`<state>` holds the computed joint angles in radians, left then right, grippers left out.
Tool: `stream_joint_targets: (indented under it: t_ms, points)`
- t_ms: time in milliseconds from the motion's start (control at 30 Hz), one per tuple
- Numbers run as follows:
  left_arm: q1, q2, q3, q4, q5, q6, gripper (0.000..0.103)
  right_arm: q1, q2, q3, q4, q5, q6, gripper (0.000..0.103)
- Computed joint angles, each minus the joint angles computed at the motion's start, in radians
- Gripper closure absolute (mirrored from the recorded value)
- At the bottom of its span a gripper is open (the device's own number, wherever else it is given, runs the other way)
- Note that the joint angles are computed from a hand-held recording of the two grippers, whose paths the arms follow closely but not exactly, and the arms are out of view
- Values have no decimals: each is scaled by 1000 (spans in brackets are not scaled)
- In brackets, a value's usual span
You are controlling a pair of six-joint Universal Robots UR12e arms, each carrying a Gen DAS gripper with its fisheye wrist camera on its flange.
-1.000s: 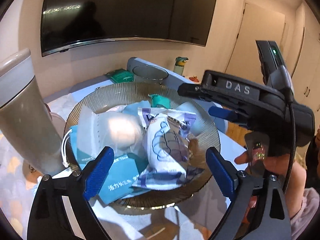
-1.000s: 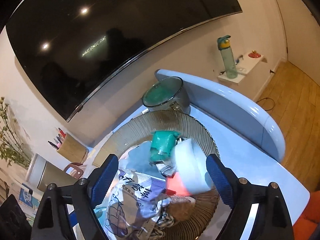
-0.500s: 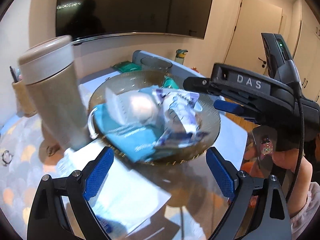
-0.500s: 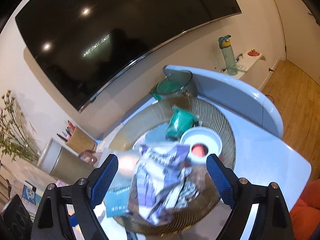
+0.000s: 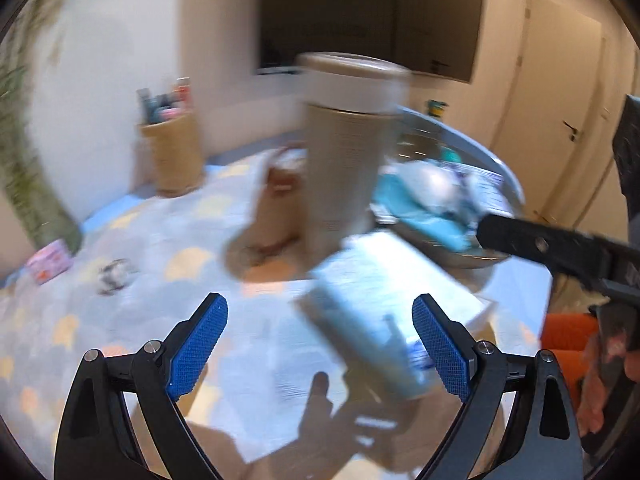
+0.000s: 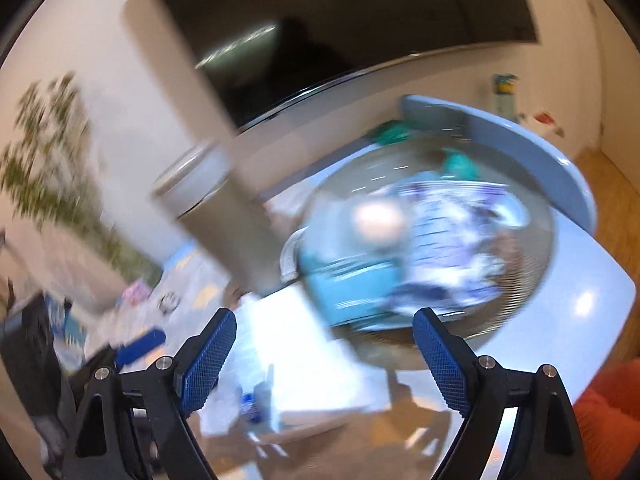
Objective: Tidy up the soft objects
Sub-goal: 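Return both tools to the bed above the pink wipes pack and scrunchie, then grasp the pink wipes pack with the left tool while the right tool grasps the checked scrunchie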
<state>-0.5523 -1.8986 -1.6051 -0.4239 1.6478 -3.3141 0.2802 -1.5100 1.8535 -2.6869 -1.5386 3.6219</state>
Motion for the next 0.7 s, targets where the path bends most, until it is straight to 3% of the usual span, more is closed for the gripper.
stream_joint_targets:
  t_ms: [300, 500, 600, 700]
  points:
    - [118, 65, -100, 21, 94, -76, 7, 103, 153, -156, 40, 93, -87, 14]
    - [212, 57, -142, 82, 139, -156, 4, 152, 267, -270, 46, 118, -127, 13]
    - [266, 39, -149, 101, 108, -197, 4, 173, 328, -330, 43, 120, -152, 11]
    - [308, 16, -149, 137, 43, -190, 5, 188, 392, -391, 53, 136, -183, 11]
